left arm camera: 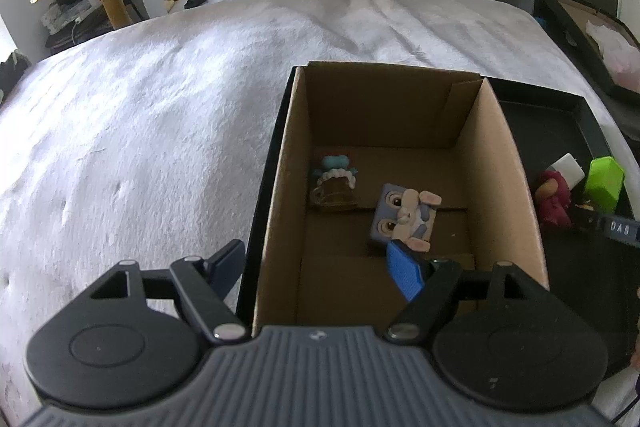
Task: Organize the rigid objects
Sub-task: 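Move the right gripper back to the brown monkey figure, then close the right gripper on the brown monkey figure and lift it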
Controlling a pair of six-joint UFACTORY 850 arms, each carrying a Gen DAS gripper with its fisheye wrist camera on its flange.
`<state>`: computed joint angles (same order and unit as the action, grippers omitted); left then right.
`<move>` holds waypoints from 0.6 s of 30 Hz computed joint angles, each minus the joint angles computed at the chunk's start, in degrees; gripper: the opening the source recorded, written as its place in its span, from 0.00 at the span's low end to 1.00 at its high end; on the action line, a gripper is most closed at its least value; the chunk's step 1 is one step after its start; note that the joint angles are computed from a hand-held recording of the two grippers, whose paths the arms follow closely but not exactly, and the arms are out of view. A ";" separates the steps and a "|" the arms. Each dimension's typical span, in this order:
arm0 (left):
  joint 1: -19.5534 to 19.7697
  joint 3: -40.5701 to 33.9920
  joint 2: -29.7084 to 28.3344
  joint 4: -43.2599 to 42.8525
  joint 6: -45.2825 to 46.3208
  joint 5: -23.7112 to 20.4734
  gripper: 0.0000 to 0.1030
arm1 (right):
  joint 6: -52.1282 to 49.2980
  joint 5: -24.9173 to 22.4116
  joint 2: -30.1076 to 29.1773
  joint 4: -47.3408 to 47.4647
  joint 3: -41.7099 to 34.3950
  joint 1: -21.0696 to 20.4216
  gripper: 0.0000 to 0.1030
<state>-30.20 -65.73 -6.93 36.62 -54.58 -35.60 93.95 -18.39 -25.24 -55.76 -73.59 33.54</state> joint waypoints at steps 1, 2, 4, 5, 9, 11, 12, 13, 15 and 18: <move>-0.04 0.01 0.01 0.19 -0.02 0.03 0.74 | -1.36 1.18 0.32 1.60 0.27 -0.19 0.41; -0.05 0.07 0.05 0.34 -0.04 0.10 0.74 | -1.45 2.99 0.79 2.36 0.84 -0.51 0.41; 0.03 0.18 0.13 0.10 0.06 0.36 0.74 | -3.59 2.10 0.99 4.04 0.65 -0.22 0.41; 0.06 0.20 0.13 -0.04 0.13 0.43 0.74 | -3.93 1.17 1.12 4.03 0.54 0.05 0.41; 0.17 0.40 0.33 0.07 -0.14 0.62 0.74 | -5.68 1.73 2.48 6.68 1.20 0.08 0.41; 0.29 0.54 0.49 0.08 -0.38 0.66 0.74 | -6.78 1.28 3.06 7.54 1.22 0.26 0.41; 0.34 0.58 0.58 0.11 -0.47 0.73 0.74 | -7.71 1.27 3.19 8.65 1.09 0.28 0.41; 0.38 0.66 0.70 0.17 -0.57 0.80 0.74 | -8.73 1.27 3.40 9.79 0.99 0.30 0.41; 0.48 0.83 0.97 0.08 -0.72 1.02 0.74 | -10.58 0.79 3.67 11.31 0.49 0.48 0.41; 0.60 1.49 1.63 1.11 -2.28 1.66 0.74 | -16.79 0.36 3.74 17.93 -0.84 0.43 0.41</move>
<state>-29.60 -64.23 -5.30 37.73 -56.86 -33.94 77.16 -18.03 -21.50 -37.83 -74.43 33.97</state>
